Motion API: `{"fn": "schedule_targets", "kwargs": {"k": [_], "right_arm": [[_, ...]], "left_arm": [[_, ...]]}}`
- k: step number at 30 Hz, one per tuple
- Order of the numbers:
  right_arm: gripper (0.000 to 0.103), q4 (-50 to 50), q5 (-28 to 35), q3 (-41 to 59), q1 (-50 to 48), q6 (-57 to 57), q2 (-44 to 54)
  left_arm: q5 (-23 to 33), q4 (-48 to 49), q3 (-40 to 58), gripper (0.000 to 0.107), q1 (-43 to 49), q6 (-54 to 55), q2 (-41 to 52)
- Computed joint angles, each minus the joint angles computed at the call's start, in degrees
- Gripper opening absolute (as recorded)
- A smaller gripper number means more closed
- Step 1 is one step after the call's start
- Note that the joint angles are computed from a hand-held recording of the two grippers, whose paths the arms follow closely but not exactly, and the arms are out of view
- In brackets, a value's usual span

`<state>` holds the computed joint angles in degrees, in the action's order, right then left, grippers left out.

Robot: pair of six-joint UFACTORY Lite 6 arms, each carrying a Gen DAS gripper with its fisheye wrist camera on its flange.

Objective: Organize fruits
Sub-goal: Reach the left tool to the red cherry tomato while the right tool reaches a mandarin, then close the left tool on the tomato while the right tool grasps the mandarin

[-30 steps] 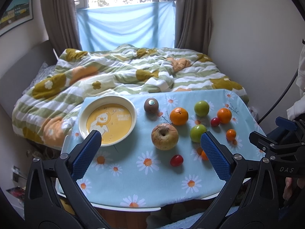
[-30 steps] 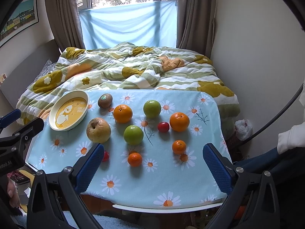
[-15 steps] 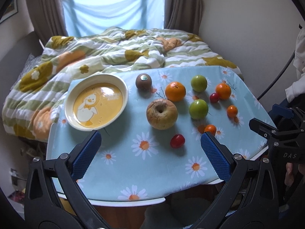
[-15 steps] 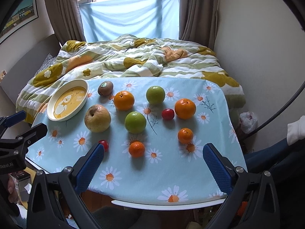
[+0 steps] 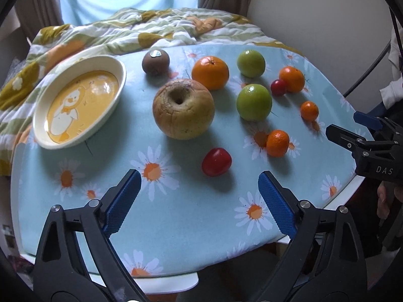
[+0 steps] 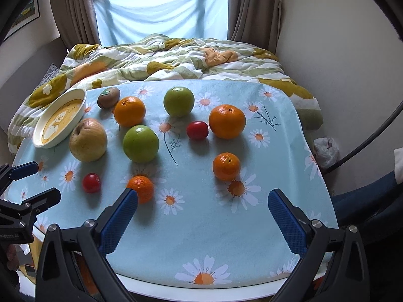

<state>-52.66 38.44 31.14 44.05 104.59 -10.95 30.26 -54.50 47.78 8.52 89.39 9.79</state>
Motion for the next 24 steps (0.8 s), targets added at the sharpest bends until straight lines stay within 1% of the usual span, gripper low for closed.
{"fn": "schedule_targets", "kwargs": {"k": [2,4,6,8,10,13,14,15,16,17,21,22,23,24], "right_arm": [[0.103,-1.83,-3.35,-2.22,-2.88,-0.54,-0.33],[0.102,-3.92,-7.12,-4.16,-6.46,-1.37,-0.56],[0.100,-5.91,-10.56,-5.66,-9.94,-2.79,-0.57],[0.098,-6.64,-13.56,-6.43,-12.93,-4.96,-0.33],[0.098,-9.06,-16.52,-7.37,-15.43,-4.83,-0.08],[0.098,-9.87,-20.02,-7.54,-18.91,-7.66,1.39],[0.097,-9.95,-21.37,-7.75,-20.19,-8.78,1.66],[0.095,-9.72,-22.82,-7.84,-21.39,-10.14,2.00],[0.090,-8.50,-24.32,-7.82,-22.75,-12.75,2.47],[0.087,-7.96,-25.24,-7.59,-23.73,-14.40,3.27],[0.084,-6.41,-28.37,-6.95,-27.15,-20.00,5.18],[0.081,-4.71,-28.93,-6.70,-27.79,-22.44,5.59],[0.076,-3.03,-29.87,-6.25,-28.83,-25.19,6.33],[0.074,-1.33,-30.60,-5.90,-29.56,-27.62,6.92]], "left_arm": [[-3.13,-1.79,-1.06,0.087,-2.36,-0.40,1.22],[-6.38,-3.74,-2.02,0.086,-4.64,-0.89,2.16],[-9.00,-6.88,-3.17,0.085,-6.28,0.04,2.60],[-11.16,-8.74,-3.87,0.078,-7.97,-0.39,3.24],[-13.06,-10.32,-4.42,0.074,-9.50,-1.05,3.71],[-15.49,-13.89,-4.84,0.066,-11.71,-1.00,4.50],[-16.08,-15.34,-4.95,0.066,-12.32,-0.81,4.64],[-16.62,-17.33,-5.13,0.066,-12.85,0.03,4.68],[-17.17,-19.28,-5.24,0.063,-13.47,1.01,4.82],[-17.70,-20.89,-5.24,0.057,-14.00,1.97,5.09],[-19.94,-24.39,-5.16,0.047,-15.77,3.63,5.34],[-20.52,-25.15,-5.22,0.043,-16.16,3.88,5.27],[-20.94,-25.68,-5.15,0.042,-16.38,3.94,5.33],[-21.04,-25.90,-5.13,0.042,-16.43,3.70,5.36]]}}
